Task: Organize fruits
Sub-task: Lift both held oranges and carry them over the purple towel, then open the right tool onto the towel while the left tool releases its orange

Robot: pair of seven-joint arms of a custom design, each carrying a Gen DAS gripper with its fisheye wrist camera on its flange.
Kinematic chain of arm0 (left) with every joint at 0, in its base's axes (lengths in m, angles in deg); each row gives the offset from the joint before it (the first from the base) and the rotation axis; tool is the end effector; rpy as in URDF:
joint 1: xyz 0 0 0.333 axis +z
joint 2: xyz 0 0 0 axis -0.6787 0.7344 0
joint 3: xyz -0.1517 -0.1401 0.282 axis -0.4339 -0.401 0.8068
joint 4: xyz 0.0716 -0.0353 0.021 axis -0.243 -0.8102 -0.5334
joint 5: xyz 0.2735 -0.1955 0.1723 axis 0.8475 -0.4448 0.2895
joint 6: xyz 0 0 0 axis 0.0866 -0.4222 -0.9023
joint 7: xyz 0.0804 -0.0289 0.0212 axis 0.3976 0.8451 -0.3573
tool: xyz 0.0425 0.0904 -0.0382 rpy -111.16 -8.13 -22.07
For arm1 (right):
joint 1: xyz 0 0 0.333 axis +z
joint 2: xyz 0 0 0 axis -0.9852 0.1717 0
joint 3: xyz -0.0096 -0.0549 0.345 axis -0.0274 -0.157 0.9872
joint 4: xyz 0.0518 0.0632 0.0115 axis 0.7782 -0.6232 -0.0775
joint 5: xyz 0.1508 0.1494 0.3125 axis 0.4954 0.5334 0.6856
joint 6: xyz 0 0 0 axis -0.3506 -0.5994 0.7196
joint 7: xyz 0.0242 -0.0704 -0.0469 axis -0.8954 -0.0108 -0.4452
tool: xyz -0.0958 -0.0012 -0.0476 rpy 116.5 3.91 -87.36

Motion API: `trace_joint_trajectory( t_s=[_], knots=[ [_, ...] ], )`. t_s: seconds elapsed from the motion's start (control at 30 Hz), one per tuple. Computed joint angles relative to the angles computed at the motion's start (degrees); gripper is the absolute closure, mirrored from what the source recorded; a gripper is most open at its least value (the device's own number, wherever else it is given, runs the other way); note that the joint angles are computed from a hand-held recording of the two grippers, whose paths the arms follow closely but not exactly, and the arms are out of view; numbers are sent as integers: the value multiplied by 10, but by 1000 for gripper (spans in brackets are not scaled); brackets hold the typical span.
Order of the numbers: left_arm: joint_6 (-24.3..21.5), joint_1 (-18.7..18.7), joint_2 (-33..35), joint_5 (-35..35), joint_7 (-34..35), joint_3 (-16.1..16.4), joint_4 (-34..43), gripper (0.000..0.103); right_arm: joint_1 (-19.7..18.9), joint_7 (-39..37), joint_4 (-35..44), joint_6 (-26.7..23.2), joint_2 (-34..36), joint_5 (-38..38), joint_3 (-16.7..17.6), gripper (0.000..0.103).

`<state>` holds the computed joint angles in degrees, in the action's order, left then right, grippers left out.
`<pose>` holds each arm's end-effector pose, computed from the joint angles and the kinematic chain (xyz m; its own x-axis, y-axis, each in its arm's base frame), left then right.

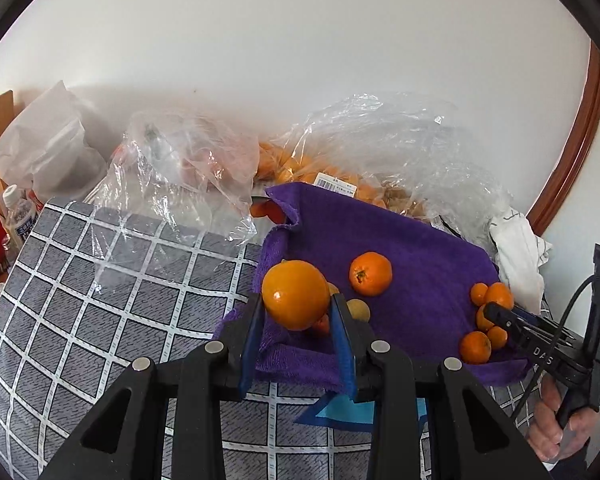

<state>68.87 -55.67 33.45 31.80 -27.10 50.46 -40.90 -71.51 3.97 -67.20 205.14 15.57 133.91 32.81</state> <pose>0.4610 -0.2618 0.4655 0.3731 -0.8968 0.2378 -0.5494 -0.4200 -0.7223 0.5804 0.0842 0.4595 0.4406 -0.8958 -0.0590 -0.6836 -0.2922 -0.6688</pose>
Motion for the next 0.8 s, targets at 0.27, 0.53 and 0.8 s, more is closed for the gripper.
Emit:
trace_joint_trajectory(
  t_s=[0.27,0.53,0.8],
  knots=[
    [40,-6,62,-30,62,14,50,72,6,66,22,-7,44,-105,-2,64],
    [81,-18,101,-117,166,29,73,71,-7,60,28,-23,53,-107,9,64],
    [86,-34,117,-157,208,43,80,71,-13,47,26,-31,47,-88,9,61]
  ],
)
